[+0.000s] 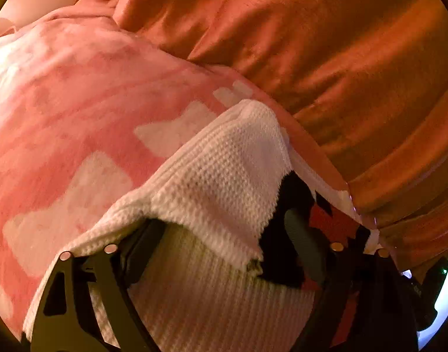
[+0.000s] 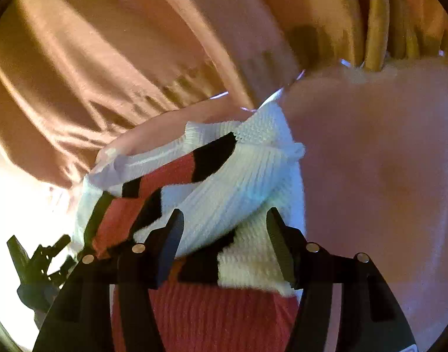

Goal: Fold small clothes

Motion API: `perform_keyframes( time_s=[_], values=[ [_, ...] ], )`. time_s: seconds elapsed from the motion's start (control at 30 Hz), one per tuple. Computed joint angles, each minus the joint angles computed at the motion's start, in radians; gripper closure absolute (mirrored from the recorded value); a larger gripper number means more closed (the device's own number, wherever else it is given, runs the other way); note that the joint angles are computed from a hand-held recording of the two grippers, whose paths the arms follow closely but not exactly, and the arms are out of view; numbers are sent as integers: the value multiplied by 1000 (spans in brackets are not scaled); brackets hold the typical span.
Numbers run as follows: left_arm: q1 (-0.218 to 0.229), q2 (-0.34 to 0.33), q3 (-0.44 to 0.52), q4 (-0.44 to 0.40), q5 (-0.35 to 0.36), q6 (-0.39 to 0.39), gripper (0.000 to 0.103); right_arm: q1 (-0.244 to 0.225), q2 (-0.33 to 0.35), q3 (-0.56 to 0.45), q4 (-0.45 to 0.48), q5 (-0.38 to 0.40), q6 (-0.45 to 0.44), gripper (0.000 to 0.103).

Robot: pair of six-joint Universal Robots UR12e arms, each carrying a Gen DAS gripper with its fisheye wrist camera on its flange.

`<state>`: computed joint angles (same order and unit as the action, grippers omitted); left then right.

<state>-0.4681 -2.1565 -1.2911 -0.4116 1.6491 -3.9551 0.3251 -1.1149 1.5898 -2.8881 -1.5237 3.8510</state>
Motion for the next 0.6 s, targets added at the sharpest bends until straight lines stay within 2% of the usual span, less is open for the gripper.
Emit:
perform_keyframes(
  time_s=[0.07,0.1,0.17,0.27,0.37,0.5,0.6],
  values=[
    [-1,-5,10,-22,16,10,35,7,6,-12,-4,-44,28,45],
    [-1,-6,12,-24,20,15,36,16,5,-17,-11,-95,28,45],
    [-1,-6,15,-34,33,27,46,32,5,-24,-21,-167,11,45],
    [8,1,4,-31,28,-12,59,39,13,-54,31,-169,-44,45],
    [20,6,-9,-17,-5,-45,61,47,29,-79,66,-175,-62,45],
    [17,5,-2,-33,0,-25,58,49,57,-125,164,-181,-27,45],
    [16,2,4,-37,2,-17,56,61,83,-172,227,-244,-48,47]
  ],
)
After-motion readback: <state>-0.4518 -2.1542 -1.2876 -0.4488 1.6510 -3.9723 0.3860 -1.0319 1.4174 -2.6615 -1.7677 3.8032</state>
